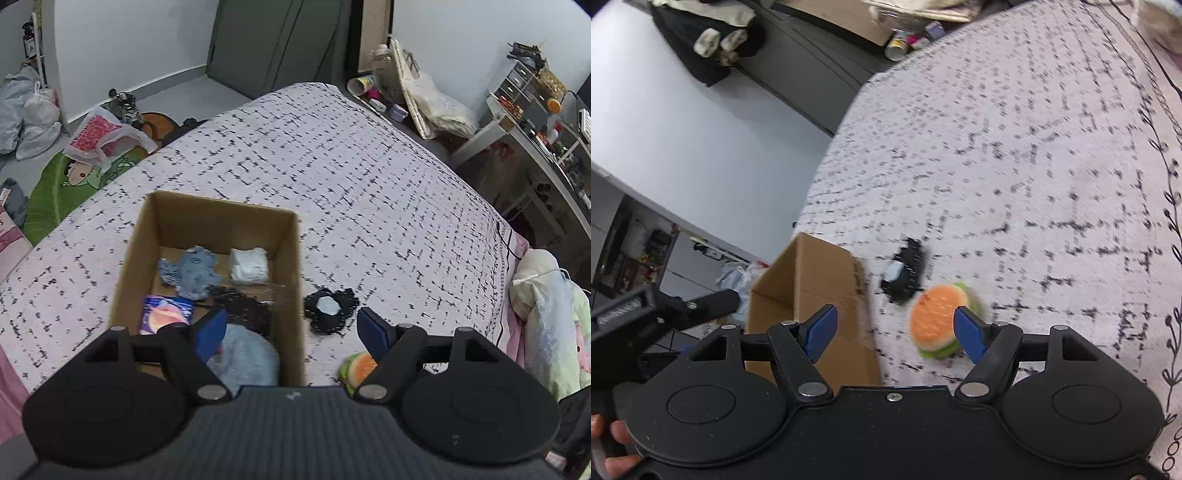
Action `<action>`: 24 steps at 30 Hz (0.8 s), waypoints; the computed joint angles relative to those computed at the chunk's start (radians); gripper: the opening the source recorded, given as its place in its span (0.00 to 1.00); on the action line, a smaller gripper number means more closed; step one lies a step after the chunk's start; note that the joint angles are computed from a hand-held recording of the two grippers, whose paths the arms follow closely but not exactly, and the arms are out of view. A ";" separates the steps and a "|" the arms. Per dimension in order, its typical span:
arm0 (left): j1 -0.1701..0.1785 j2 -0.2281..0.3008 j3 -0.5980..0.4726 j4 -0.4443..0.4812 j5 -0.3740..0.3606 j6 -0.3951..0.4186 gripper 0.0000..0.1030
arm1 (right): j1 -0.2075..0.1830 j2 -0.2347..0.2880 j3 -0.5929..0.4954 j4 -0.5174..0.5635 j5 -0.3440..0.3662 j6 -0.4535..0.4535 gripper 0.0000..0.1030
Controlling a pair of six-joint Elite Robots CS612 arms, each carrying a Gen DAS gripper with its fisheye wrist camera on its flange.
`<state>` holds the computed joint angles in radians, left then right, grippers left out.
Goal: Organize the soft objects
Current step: 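Open the left tool to release the blue plush in the box, then grasp the burger plush with the right tool while the left tool grasps the black lace item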
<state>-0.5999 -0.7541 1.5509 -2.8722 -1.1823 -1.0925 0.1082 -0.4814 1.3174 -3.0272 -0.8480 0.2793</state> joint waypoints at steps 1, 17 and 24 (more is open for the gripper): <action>-0.001 0.004 -0.007 0.001 -0.002 0.004 0.74 | 0.000 0.003 -0.002 0.006 -0.007 0.004 0.67; -0.004 0.080 -0.139 0.063 -0.048 0.093 0.74 | 0.012 0.053 -0.065 0.078 -0.075 0.051 0.64; 0.004 0.130 -0.227 0.126 -0.087 0.109 0.74 | 0.017 0.066 -0.081 0.069 -0.073 0.037 0.55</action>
